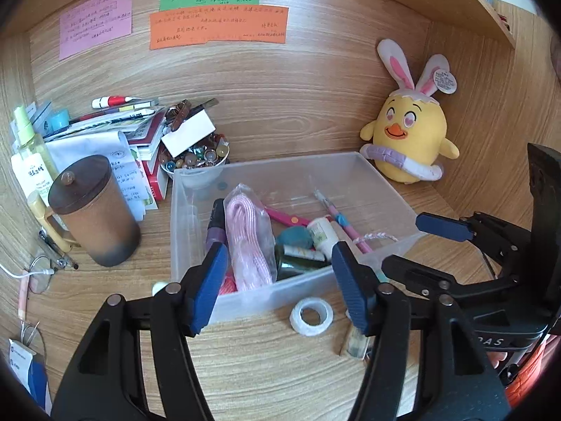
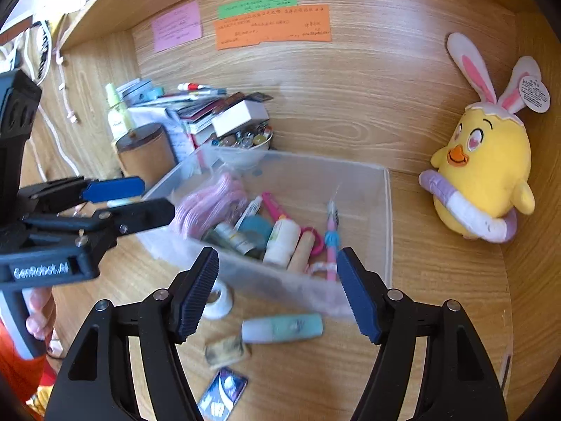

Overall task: Organize objects
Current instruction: 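Grasp the white tape roll with the left gripper while the right grasps the brown square block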

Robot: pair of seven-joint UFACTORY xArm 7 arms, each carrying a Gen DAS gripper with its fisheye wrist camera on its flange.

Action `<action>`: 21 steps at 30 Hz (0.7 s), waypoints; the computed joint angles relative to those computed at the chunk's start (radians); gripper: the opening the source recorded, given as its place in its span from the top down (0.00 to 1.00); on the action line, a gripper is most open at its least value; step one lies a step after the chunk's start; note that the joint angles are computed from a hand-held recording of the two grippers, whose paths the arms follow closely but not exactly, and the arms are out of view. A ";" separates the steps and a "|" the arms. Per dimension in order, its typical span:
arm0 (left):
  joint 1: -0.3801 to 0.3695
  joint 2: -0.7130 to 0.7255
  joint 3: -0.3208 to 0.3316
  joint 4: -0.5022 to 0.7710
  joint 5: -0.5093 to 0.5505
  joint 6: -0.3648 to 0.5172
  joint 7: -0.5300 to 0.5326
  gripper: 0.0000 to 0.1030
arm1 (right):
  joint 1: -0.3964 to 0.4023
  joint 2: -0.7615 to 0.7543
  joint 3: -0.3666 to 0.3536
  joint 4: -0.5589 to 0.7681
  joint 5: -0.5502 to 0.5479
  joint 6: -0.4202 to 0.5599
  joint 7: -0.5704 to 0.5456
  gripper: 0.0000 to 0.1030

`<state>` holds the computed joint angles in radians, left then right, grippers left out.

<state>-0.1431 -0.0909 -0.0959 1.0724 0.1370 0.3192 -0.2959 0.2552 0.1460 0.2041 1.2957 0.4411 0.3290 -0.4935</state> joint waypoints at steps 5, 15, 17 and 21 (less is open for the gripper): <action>0.006 -0.040 -0.011 -0.065 0.037 0.005 -0.016 0.40 | 0.000 -0.053 0.002 -0.090 0.038 0.003 -0.069 0.35; -0.026 -0.103 0.010 -0.191 -0.081 0.026 0.085 0.40 | 0.036 -0.068 -0.013 -0.171 0.021 0.054 -0.109 0.35; -0.029 -0.101 0.011 -0.203 -0.102 0.032 0.104 0.40 | 0.037 -0.055 -0.011 -0.163 0.028 0.081 -0.122 0.35; -0.034 -0.088 0.019 -0.208 -0.149 0.048 0.136 0.40 | 0.045 -0.029 -0.013 -0.145 -0.023 0.109 -0.082 0.35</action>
